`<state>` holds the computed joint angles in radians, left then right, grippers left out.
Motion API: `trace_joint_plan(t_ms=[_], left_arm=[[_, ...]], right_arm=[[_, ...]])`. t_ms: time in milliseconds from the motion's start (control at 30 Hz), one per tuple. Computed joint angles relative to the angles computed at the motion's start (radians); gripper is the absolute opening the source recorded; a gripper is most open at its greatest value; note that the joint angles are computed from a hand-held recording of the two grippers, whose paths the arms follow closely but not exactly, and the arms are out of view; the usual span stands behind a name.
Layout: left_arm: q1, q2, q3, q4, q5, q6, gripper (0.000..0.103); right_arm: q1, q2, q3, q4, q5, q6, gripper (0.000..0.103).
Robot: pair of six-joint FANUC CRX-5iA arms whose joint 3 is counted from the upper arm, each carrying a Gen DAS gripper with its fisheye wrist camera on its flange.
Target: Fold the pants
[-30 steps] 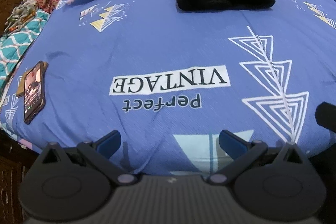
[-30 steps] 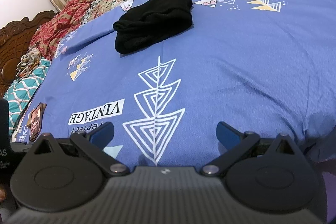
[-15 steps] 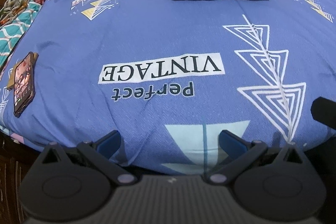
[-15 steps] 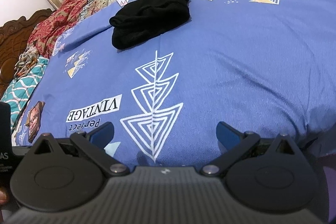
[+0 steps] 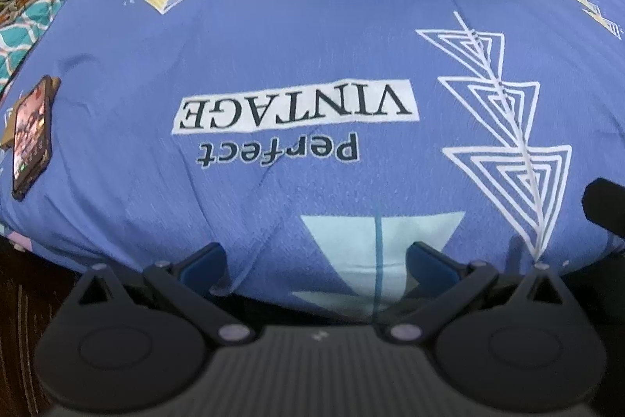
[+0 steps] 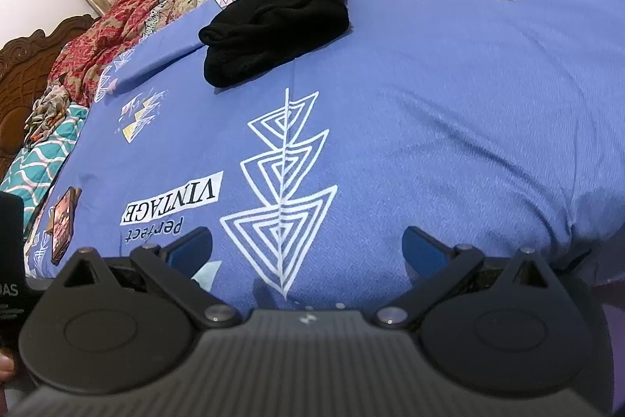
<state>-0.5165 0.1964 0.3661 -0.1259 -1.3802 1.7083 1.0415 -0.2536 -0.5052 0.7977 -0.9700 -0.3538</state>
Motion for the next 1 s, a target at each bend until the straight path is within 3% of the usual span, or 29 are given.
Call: trace_joint_plan(t_ms=[1000], left_arm=[[0.026, 0.034, 0.011, 0.053, -0.031, -0.015, 0.103]], right_arm=[[-0.017, 0.002, 0.009, -0.058, 0.014, 0.027, 0.103]])
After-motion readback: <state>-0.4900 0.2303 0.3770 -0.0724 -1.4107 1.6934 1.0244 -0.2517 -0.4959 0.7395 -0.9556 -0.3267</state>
